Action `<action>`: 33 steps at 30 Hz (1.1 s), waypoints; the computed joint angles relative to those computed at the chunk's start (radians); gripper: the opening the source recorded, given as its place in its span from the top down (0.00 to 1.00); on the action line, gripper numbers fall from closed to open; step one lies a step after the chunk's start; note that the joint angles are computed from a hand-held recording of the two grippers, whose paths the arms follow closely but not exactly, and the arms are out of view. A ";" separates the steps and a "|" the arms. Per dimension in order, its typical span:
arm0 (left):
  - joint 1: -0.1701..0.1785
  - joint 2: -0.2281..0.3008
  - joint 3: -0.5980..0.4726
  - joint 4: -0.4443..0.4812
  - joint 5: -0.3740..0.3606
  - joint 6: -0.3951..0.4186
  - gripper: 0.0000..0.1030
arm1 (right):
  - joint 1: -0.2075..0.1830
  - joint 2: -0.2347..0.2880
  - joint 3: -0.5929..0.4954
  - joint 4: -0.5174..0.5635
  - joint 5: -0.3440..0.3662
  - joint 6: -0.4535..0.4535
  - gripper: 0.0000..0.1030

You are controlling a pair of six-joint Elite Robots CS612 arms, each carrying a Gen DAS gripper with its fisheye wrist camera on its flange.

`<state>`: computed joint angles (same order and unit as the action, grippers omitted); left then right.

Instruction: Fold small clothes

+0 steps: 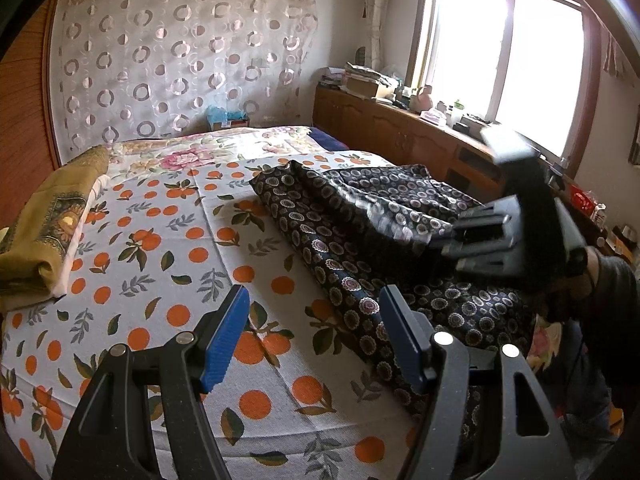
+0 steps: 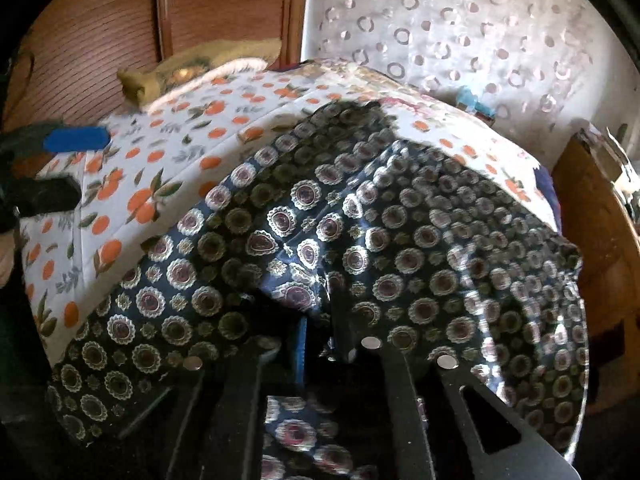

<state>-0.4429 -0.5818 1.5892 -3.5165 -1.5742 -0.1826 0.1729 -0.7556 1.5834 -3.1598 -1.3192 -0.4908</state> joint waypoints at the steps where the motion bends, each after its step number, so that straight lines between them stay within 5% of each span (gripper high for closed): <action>1: 0.000 0.000 0.000 0.000 -0.001 -0.001 0.34 | -0.008 -0.003 0.000 -0.014 0.019 0.015 0.92; 7: -0.002 -0.003 0.003 0.005 -0.004 0.002 0.34 | -0.040 -0.004 -0.035 -0.107 -0.019 0.114 0.92; 13: -0.004 -0.001 -0.001 0.015 -0.008 0.003 0.34 | -0.059 0.036 -0.135 -0.115 -0.159 0.204 0.92; 16: -0.005 0.001 -0.005 0.023 -0.011 0.007 0.34 | -0.063 0.060 -0.188 -0.083 -0.253 0.287 0.64; 21: -0.006 0.003 -0.009 0.032 -0.018 0.009 0.34 | -0.081 0.061 -0.177 -0.098 -0.202 0.348 0.59; 27: -0.011 0.007 -0.016 0.049 -0.033 0.016 0.34 | -0.093 0.052 -0.145 -0.013 -0.160 0.292 0.59; 33: -0.017 0.008 -0.018 0.060 -0.043 0.029 0.34 | -0.098 0.021 -0.057 -0.058 -0.137 0.252 0.59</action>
